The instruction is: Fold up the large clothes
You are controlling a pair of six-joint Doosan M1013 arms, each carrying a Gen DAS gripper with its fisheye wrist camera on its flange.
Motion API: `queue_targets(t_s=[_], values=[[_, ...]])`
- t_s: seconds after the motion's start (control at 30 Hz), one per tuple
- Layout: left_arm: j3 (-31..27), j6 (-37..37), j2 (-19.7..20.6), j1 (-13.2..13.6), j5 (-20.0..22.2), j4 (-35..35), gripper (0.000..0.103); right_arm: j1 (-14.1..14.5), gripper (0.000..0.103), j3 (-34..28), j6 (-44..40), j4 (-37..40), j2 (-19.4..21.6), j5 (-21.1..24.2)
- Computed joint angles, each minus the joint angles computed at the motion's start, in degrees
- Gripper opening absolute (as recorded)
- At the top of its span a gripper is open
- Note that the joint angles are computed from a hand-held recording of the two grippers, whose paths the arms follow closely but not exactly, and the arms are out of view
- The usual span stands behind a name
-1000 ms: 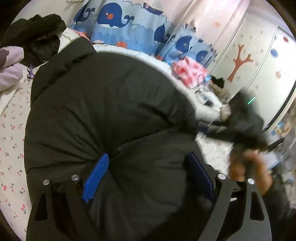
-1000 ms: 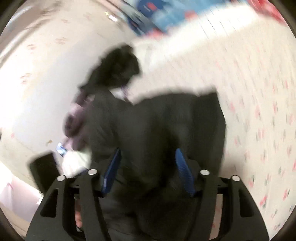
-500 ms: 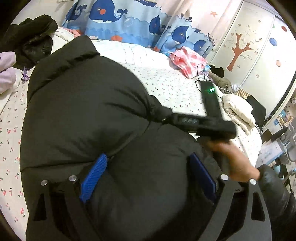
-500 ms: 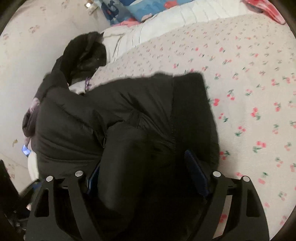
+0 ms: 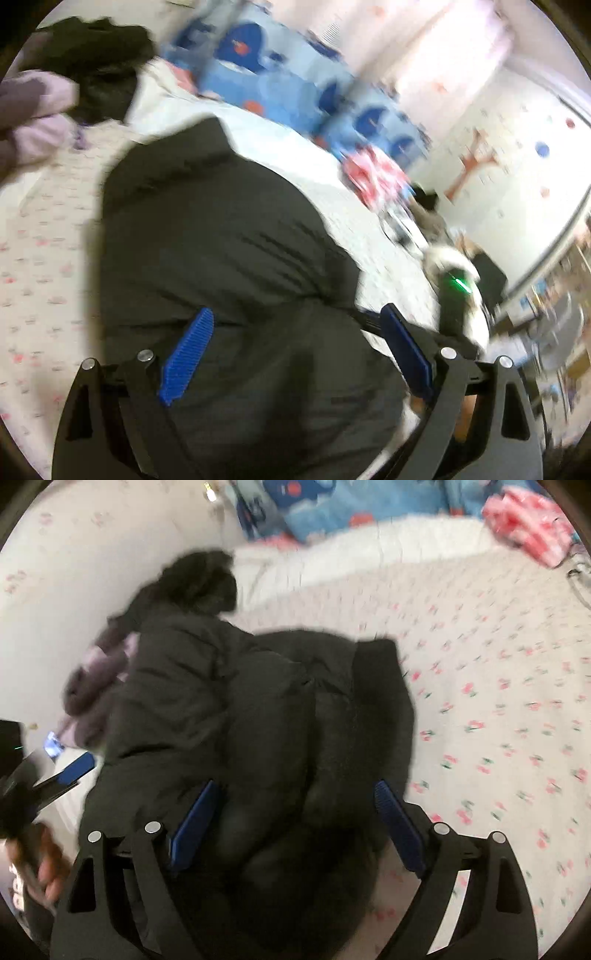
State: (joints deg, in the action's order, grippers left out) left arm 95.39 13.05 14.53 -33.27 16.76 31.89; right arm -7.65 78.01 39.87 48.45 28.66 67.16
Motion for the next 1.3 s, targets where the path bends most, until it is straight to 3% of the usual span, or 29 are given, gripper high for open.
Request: queue_targets(t_s=[0.07, 0.1, 0.13, 0.2, 0.3, 0.33, 0.4, 0.47, 0.53, 0.63, 0.7, 0.77, 0.87, 1.03, 1.1, 1.17, 1.27, 1.3], values=[[2.0, -8.5, -1.0, 0.8, -0.5, 4.6, 0.091, -0.2, 0.085, 1.4, 0.7, -2.8, -0.6, -0.5], [2.6, -8.5, -1.1, 1.4, -0.5, 2.4, 0.092, 0.5, 0.086, 0.9, 2.1, -6.5, 0.2, 0.7], [3.0, -6.1, -0.8, 1.9, -0.6, -1.1, 0.092, 1.1, 0.092, 0.2, 3.2, -8.9, 1.8, 3.9], [2.5, 1.7, 0.5, 2.2, 0.4, -8.2, 0.092, 1.0, 0.092, -1.1, 6.0, -9.1, 3.1, 6.6], [-0.3, 3.6, 2.0, 0.5, 8.7, -5.5, 0.092, 0.0, 0.091, -0.5, 3.8, -6.7, 0.7, 2.4], [-0.2, 4.2, 2.0, 0.4, 9.0, -5.4, 0.093, -0.3, 0.091, -0.1, 2.3, -4.2, -0.4, -0.7], [-0.6, 4.2, 2.2, 0.4, 9.1, -5.5, 0.096, -0.9, 0.092, -0.7, -1.2, 1.7, -1.2, -2.1], [-0.8, 4.2, 2.4, 0.4, 9.6, -6.1, 0.096, 0.4, 0.092, -3.4, -2.0, 3.2, -0.8, -3.8], [-1.1, 4.4, 2.5, 0.5, 10.2, -6.2, 0.096, 2.8, 0.093, -6.9, -1.7, 2.2, 1.1, -5.0], [-1.3, 5.2, 2.7, 0.5, 10.4, -6.1, 0.096, 7.2, 0.094, -11.8, 6.7, -11.2, 6.0, -7.4], [-0.8, 5.3, 2.5, 0.5, 8.2, -4.6, 0.096, 7.8, 0.096, -14.3, 10.4, -14.4, 10.2, -3.0], [-1.4, 7.7, 2.8, 0.5, 9.0, -5.6, 0.096, 7.7, 0.096, -15.0, 13.0, -14.9, 11.1, -2.3], [-2.0, 7.1, 2.9, 0.2, 11.7, -5.7, 0.096, 7.0, 0.095, -15.4, 13.4, -15.7, 9.8, -0.5], [-0.2, -2.0, 0.7, -0.6, 11.9, 2.3, 0.096, 2.6, 0.095, -6.0, 2.8, -2.2, 1.6, -2.7], [0.3, -5.0, 0.3, -0.6, 12.1, 3.8, 0.096, 2.2, 0.095, -2.3, 0.9, -3.8, -0.4, -3.1], [0.5, -5.7, 0.2, -0.3, 12.2, 2.8, 0.096, 3.6, 0.096, -0.8, -1.0, -10.4, 0.2, -1.6], [0.9, -5.8, 0.1, 0.0, 12.0, 1.0, 0.096, 2.8, 0.096, -2.2, 4.7, -11.3, 1.5, 1.2], [1.0, -6.1, -0.1, 0.0, 12.3, 1.1, 0.096, 2.5, 0.096, -1.8, 4.5, -10.9, 0.7, 0.2]])
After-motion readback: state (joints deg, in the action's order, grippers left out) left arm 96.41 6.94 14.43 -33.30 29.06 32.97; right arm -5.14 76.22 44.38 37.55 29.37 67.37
